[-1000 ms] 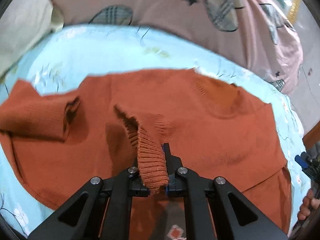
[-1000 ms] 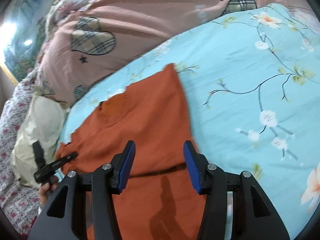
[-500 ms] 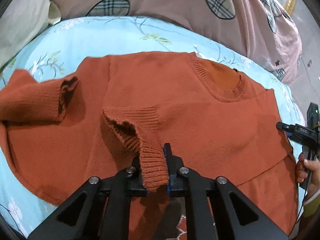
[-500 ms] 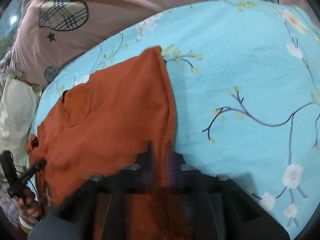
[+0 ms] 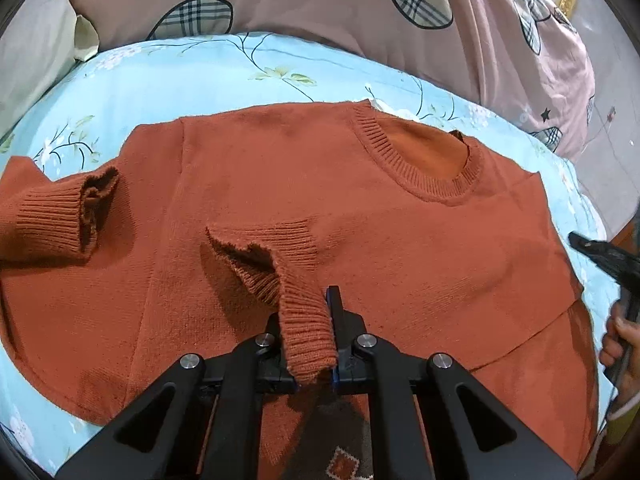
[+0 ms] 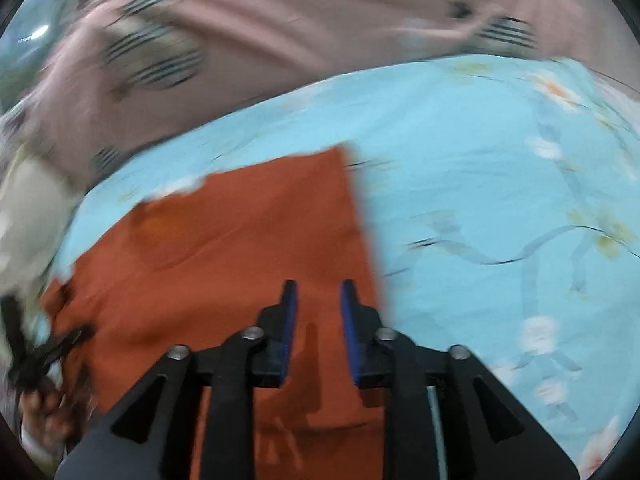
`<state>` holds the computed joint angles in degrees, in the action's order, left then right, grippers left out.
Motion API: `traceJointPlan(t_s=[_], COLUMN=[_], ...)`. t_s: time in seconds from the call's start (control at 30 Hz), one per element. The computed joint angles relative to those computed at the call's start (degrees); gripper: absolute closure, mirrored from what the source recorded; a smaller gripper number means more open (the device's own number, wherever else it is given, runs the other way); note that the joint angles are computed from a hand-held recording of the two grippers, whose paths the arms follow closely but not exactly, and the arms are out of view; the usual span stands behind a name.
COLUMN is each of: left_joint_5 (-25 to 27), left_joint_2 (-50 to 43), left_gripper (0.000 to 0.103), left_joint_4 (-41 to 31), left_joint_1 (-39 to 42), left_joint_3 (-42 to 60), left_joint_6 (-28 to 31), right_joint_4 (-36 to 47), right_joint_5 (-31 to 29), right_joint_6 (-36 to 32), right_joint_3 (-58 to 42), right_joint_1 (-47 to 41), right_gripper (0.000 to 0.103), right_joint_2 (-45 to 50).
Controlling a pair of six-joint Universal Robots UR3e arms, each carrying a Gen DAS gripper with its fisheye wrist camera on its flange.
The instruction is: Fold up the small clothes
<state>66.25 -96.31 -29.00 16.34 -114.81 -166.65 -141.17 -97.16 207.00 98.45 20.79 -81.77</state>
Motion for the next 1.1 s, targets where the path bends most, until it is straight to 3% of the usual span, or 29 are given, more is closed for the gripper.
traceJointPlan(t_s=[0.1, 0.2, 0.27, 0.33, 0.47, 0.53, 0.63, 0.67, 0.9, 0.97, 1.03, 1.1], left_joint_5=[1.47, 0.27, 0.85, 1.40, -0.09, -0.12, 6.37, 8.09, 20.98, 22.25, 19.78, 15.59], left_joint_2=[0.07, 4.01, 7.56, 11.30, 18.93, 20.12, 16.62, 14.90, -1.99, -5.65, -7.19, -5.94], left_gripper=[0.093, 0.080, 0.079, 0.080, 0.078, 0.056, 0.027, 0.023, 0.021, 0.031, 0.092, 0.098], left_joint_4=[0.44, -0.66, -0.39, -1.38, -4.76, -4.98, 1.60, 3.09, 11.64, 13.02, 8.89, 4.13], left_joint_1=[-0.71, 2.38, 5.27, 9.08, 18.38, 20.88, 18.20, 17.15, 7.66, 7.05, 8.46, 10.87], left_joint_3=[-0.25, -3.30, -6.31, -8.70, -11.17, -10.48, -8.57, -7.66, 0.28, 2.54, 6.03, 8.17], left_joint_6=[-0.02, 2.16, 3.82, 6.16, 11.48, 13.48, 13.73, 14.29, 18.17, 17.59, 15.50, 12.11], right_joint_4=[3.87, -1.60, -0.02, 1.03, -0.13, -0.76, -1.74, -2.33, -4.34, -4.15, -4.06, -3.85], right_joint_5=[0.17, 3.97, 3.24, 2.00, 4.11, 4.82, 6.51, 6.83, 8.85, 8.38, 8.12, 7.48], right_joint_6=[-0.05, 2.30, 3.68, 4.99, 6.87, 9.06, 11.76, 13.06, 16.45, 16.55, 16.51, 16.52], right_joint_3=[-0.37, 8.53, 8.88, 8.26, 10.44, 10.09, 11.09, 11.33, 11.95, 10.96, 10.54, 9.88], right_joint_1=[0.56, -3.68, -3.13, -1.34, 2.50, 5.04, 6.91, 7.55, 8.69, 9.34, 9.62, 10.23], right_gripper=[0.065, 0.067, 0.065, 0.054, 0.044, 0.041, 0.040, 0.040, 0.040, 0.040, 0.040, 0.040], right_joint_2=[2.79, -3.60, -6.34, -7.60, -11.25, -10.24, -10.03, -9.69, -8.17, -7.36, -7.16, -6.80])
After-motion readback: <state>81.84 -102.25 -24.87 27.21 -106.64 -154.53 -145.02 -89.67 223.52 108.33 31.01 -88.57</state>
